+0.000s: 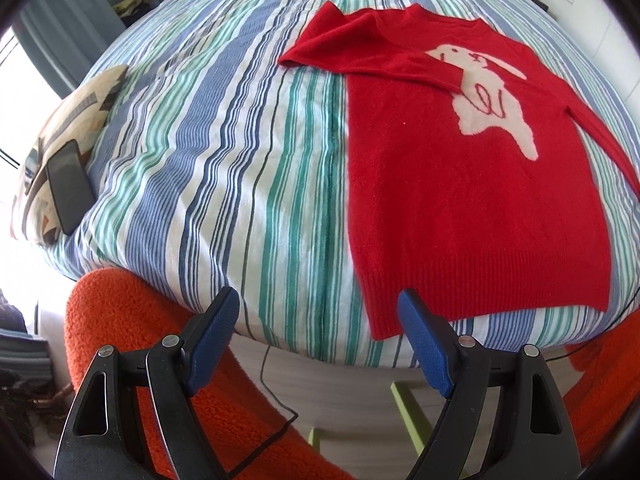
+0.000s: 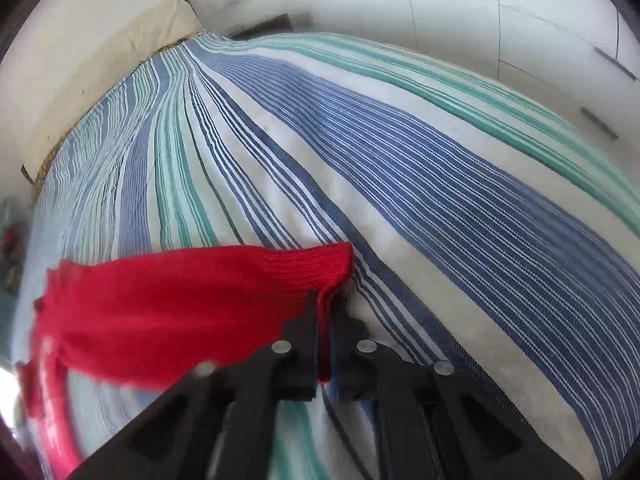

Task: Fold small clothes
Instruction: 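Grasp a sweater sleeve with the left gripper and pull it outward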

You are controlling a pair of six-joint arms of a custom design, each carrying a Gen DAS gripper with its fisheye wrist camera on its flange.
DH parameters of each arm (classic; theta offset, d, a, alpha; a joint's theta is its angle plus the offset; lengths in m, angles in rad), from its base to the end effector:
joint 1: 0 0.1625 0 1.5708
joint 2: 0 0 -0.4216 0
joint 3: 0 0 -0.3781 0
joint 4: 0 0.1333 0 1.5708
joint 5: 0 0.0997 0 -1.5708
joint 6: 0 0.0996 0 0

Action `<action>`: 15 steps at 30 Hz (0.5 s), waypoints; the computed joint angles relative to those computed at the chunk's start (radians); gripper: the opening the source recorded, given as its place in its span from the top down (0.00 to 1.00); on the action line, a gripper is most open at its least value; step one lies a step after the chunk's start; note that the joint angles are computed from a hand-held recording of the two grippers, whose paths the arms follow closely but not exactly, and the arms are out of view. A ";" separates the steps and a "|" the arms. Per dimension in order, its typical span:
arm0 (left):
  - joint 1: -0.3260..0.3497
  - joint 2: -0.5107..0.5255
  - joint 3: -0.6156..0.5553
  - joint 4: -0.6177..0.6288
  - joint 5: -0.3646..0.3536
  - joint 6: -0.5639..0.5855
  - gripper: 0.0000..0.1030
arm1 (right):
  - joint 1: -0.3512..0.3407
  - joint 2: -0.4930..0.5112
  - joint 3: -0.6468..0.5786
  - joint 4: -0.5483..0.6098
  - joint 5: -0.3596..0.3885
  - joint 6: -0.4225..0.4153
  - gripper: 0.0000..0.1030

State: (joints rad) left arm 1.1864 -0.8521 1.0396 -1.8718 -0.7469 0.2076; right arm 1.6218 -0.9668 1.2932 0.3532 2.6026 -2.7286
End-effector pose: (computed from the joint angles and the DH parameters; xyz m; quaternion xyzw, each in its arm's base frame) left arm -0.0921 -0.7780 0.3534 0.2451 0.8817 -0.0871 0.3936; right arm 0.0771 -0.5715 0.2786 -0.3504 -0.7338 0.4672 0.3470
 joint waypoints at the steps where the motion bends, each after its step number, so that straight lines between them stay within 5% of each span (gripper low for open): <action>1: -0.001 0.001 0.001 -0.018 0.007 0.025 0.19 | 0.002 0.003 -0.002 -0.005 0.011 -0.014 0.97; 4: -0.010 0.021 -0.018 -0.109 0.019 0.147 0.19 | 0.007 -0.010 0.023 -0.049 0.020 -0.050 0.97; 5: -0.013 0.037 -0.040 -0.143 0.012 0.196 0.19 | 0.010 -0.020 0.039 -0.071 0.014 -0.069 0.89; 7: -0.021 0.082 -0.108 -0.206 -0.027 0.301 0.19 | 0.023 -0.035 0.069 -0.095 0.019 -0.080 0.67; 9: -0.031 0.135 -0.182 -0.266 -0.079 0.414 0.19 | 0.050 -0.032 0.067 -0.100 0.058 -0.095 0.28; 12: -0.040 0.242 -0.326 -0.220 -0.190 0.606 0.14 | 0.114 -0.021 0.058 -0.098 0.157 -0.122 0.27; 15: -0.041 0.376 -0.454 -0.154 -0.197 0.785 0.19 | 0.176 -0.036 0.062 -0.059 0.171 -0.100 0.27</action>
